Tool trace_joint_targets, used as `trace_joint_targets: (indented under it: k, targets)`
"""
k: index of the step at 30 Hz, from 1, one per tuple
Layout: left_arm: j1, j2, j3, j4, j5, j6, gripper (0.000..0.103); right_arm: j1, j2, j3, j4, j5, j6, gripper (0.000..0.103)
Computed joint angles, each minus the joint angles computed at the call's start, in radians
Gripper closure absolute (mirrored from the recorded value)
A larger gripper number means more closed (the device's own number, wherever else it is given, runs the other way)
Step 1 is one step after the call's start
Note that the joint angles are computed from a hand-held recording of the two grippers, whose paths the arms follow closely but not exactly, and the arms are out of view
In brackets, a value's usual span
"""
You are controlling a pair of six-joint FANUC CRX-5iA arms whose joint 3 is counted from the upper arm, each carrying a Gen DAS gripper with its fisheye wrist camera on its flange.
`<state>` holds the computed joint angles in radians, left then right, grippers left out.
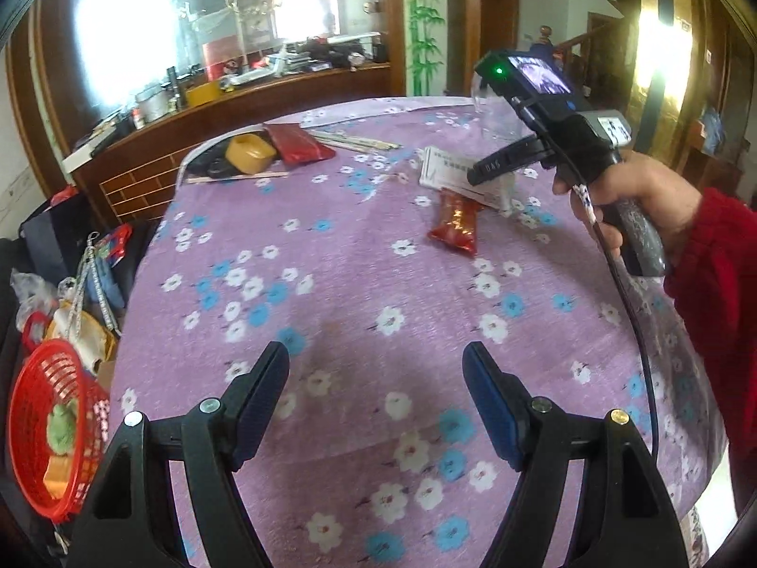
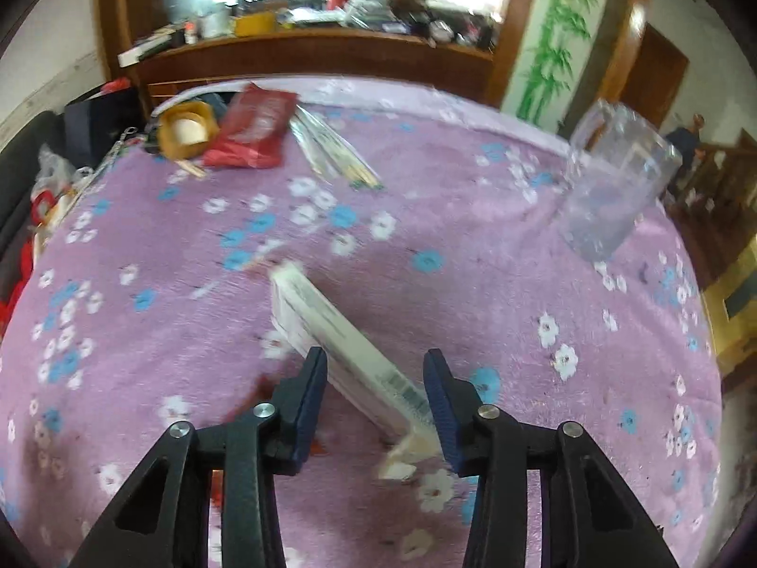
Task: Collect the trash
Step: 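Grasp the red snack packet with the left tool while the right grasps the white medicine box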
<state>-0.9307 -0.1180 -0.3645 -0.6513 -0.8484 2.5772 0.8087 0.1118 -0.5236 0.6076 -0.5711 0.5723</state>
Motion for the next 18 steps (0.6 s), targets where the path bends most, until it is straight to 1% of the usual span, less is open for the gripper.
trace_joint_targets:
  k: [3, 4, 8, 10, 12, 13, 14, 15, 16, 18]
  targets:
    - [0.035, 0.03, 0.017, 0.044, 0.036, -0.052, 0.028, -0.016, -0.018, -0.025, -0.061, 0.037, 0.041, 0.081]
    - [0.048, 0.043, 0.025, 0.062, 0.051, -0.069, 0.028, -0.018, -0.032, -0.041, -0.064, 0.052, 0.034, 0.085]
    - [0.064, 0.087, 0.067, 0.074, 0.071, -0.081, 0.028, -0.021, -0.133, -0.132, -0.044, 0.117, -0.086, 0.085]
    - [0.068, 0.124, 0.103, 0.069, 0.071, -0.07, 0.028, -0.018, -0.2, -0.2, 0.059, 0.141, -0.247, 0.085]
    - [0.067, 0.166, 0.145, 0.062, 0.061, -0.063, 0.028, -0.028, -0.27, -0.278, 0.194, 0.173, -0.444, 0.085]
    - [0.065, 0.192, 0.172, 0.054, 0.052, -0.061, 0.028, -0.036, -0.288, -0.304, 0.256, 0.184, -0.518, 0.085]
    - [0.061, 0.222, 0.203, 0.047, 0.035, -0.066, 0.028, -0.054, -0.312, -0.343, 0.355, 0.204, -0.624, 0.085]
    - [0.061, 0.246, 0.227, 0.047, 0.03, -0.077, 0.028, -0.077, -0.325, -0.37, 0.436, 0.227, -0.702, 0.085]
    - [0.061, 0.264, 0.245, 0.045, 0.028, -0.085, 0.029, -0.117, -0.337, -0.404, 0.547, 0.265, -0.8, 0.085]
    - [0.066, 0.309, 0.289, 0.049, 0.012, -0.114, 0.029, -0.171, -0.34, -0.429, 0.651, 0.316, -0.884, 0.085]
